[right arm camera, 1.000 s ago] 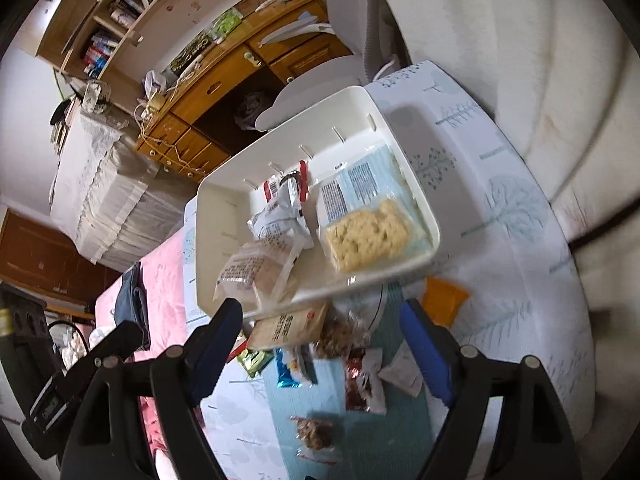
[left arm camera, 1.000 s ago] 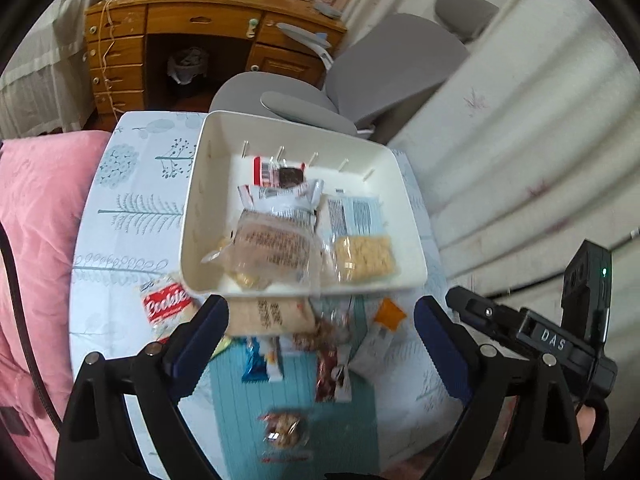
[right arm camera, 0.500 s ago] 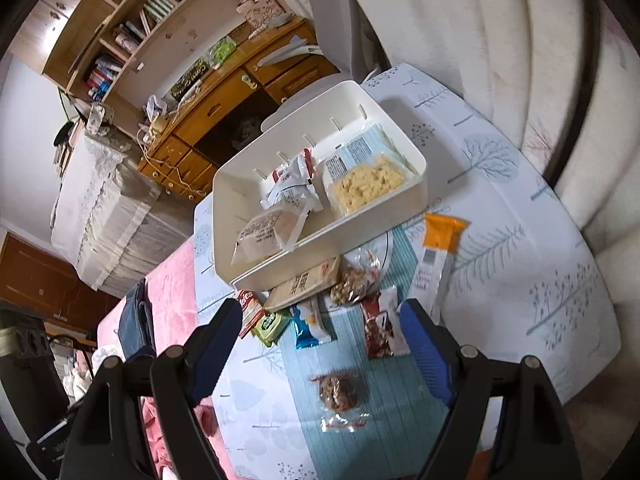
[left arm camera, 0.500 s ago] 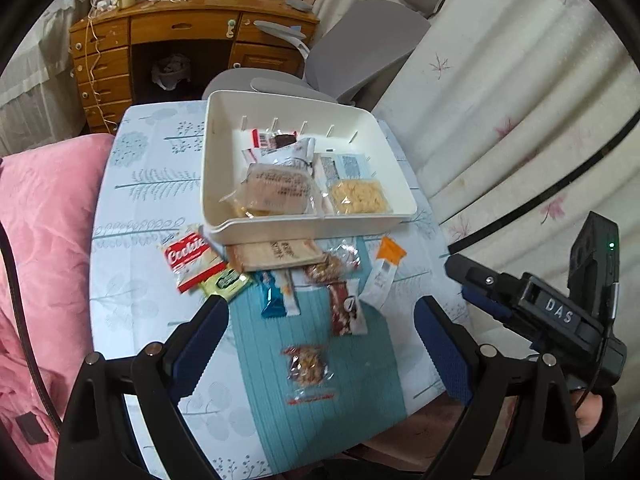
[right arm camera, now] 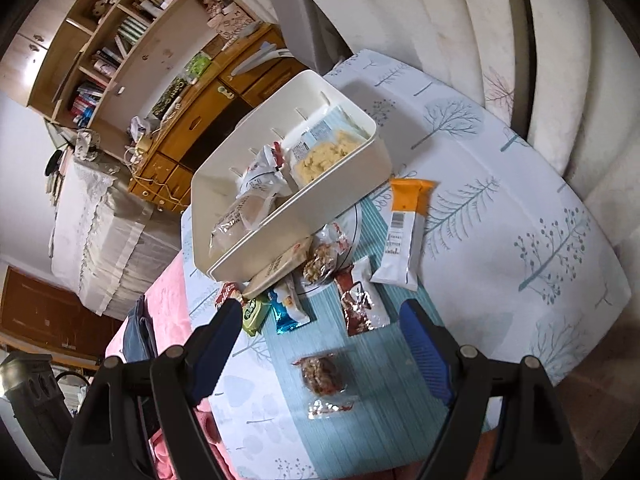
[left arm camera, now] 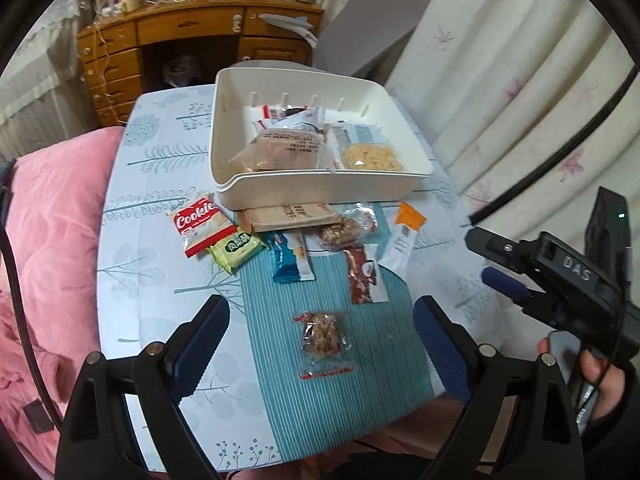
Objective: Organize snacks
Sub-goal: 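Move both tools back from the tray toward the remaining snacks, then grasp the clear nut bag with the left tool while the right tool grasps the orange-and-white bar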
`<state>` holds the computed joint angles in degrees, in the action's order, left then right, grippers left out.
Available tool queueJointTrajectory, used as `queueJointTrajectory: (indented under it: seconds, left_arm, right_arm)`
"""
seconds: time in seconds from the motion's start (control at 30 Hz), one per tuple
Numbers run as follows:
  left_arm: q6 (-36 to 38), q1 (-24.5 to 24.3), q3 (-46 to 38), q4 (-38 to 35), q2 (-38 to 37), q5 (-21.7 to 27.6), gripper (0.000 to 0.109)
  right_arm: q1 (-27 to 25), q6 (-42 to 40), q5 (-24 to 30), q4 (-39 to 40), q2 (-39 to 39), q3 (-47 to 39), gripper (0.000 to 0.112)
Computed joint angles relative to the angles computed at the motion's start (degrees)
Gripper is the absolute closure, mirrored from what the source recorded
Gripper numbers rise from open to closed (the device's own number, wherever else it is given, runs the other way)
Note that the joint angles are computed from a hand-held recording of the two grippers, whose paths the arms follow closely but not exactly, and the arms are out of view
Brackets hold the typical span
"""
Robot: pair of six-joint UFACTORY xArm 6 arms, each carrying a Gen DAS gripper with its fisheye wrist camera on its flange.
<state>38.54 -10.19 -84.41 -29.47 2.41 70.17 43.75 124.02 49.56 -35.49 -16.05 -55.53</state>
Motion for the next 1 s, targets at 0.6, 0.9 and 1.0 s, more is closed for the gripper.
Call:
queueJointTrajectory:
  seconds: [0.6, 0.9, 1.0]
  left_arm:
    - [-22.21, -9.57, 15.73, 10.86, -3.44, -14.27, 0.016]
    - [-31.48, -11.78, 19.48, 16.0, -2.43, -18.11, 0.02]
    - [-33.99, -12.31, 20.11, 17.55, -1.63, -18.06, 0.021]
  right_arm:
    - [-7.68, -26.46, -6.27, 13.51, 0.77, 5.51, 0.031]
    - [-11.37, -35.6, -7.46, 20.83, 3.59, 6.85, 0.031]
    - [-12.75, -37.95, -8.97, 22.78, 4.49, 7.91, 0.032]
